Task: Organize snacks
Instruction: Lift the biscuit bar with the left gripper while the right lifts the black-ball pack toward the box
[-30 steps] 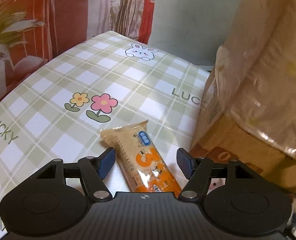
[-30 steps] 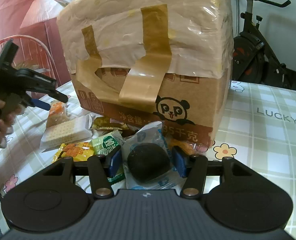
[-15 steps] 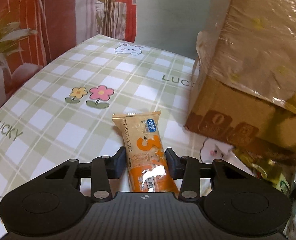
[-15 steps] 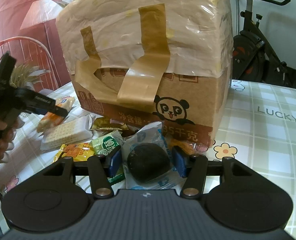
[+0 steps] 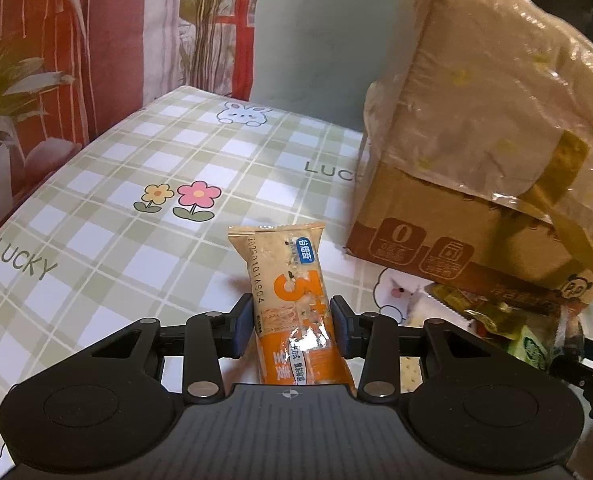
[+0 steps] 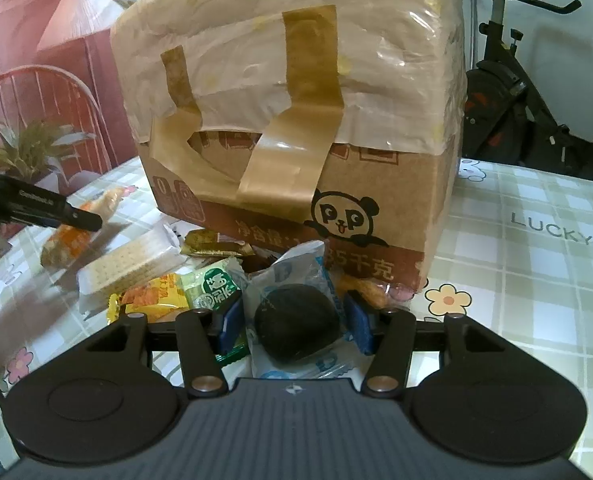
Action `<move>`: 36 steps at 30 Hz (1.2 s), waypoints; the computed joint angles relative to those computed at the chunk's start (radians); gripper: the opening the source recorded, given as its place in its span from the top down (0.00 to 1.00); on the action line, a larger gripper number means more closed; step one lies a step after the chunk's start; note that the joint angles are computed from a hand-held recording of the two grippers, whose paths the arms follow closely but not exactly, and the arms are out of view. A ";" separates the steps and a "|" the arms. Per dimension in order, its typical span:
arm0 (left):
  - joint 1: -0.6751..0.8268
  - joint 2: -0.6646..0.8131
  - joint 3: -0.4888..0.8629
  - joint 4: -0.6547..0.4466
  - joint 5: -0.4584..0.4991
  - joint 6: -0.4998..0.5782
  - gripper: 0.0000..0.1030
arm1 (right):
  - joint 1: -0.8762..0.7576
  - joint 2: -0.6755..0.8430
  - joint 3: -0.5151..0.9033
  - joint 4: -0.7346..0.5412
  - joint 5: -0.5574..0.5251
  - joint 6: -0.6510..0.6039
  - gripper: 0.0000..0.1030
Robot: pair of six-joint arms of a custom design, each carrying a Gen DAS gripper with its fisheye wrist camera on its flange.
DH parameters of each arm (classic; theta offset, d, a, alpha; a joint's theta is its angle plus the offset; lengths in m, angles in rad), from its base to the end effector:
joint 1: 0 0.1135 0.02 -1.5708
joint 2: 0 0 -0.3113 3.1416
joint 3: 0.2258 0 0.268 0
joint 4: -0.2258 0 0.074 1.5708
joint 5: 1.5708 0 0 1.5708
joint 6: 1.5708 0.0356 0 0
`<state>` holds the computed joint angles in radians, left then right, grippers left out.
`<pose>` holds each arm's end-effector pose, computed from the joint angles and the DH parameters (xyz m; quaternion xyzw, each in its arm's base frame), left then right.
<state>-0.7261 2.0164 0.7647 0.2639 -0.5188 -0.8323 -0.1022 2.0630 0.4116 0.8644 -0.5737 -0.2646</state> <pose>0.2741 -0.2197 0.0776 -0.1227 0.9206 -0.0204 0.3703 0.2798 -0.0093 0.0491 -0.1796 0.8747 0.1903 0.4079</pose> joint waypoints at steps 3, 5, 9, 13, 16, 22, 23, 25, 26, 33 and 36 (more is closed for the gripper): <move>-0.012 -0.019 -0.020 0.014 0.000 0.005 0.59 | 0.017 -0.048 -0.024 -0.034 0.043 -0.001 0.47; -0.022 -0.033 -0.033 0.026 -0.005 0.010 0.59 | 0.006 -0.072 -0.054 -0.022 0.028 0.011 0.47; -0.043 -0.063 -0.064 0.064 -0.018 0.021 0.59 | 0.007 -0.134 -0.104 -0.026 0.023 0.010 0.47; -0.060 -0.089 -0.084 0.086 -0.030 0.034 0.59 | 0.032 -0.189 -0.128 -0.058 0.040 -0.019 0.47; -0.069 -0.105 -0.088 0.091 -0.035 0.047 0.59 | 0.049 -0.215 -0.143 -0.057 0.048 -0.015 0.47; -0.100 -0.147 -0.092 0.109 -0.059 0.095 0.59 | 0.072 -0.277 -0.166 -0.066 0.051 -0.005 0.47; -0.106 -0.153 -0.090 0.113 -0.061 0.106 0.59 | 0.073 -0.294 -0.169 -0.074 0.048 -0.005 0.47; -0.116 -0.162 -0.087 0.123 -0.064 0.129 0.59 | 0.076 -0.326 -0.175 -0.083 0.043 0.000 0.47; -0.121 -0.166 -0.084 0.128 -0.066 0.142 0.59 | 0.078 -0.344 -0.177 -0.090 0.040 0.004 0.47; -0.140 -0.195 -0.082 0.166 -0.068 0.204 0.59 | 0.090 -0.453 -0.182 -0.128 0.028 0.034 0.48; -0.140 -0.211 -0.079 0.176 -0.068 0.227 0.59 | 0.084 -0.498 -0.178 -0.152 0.017 0.042 0.47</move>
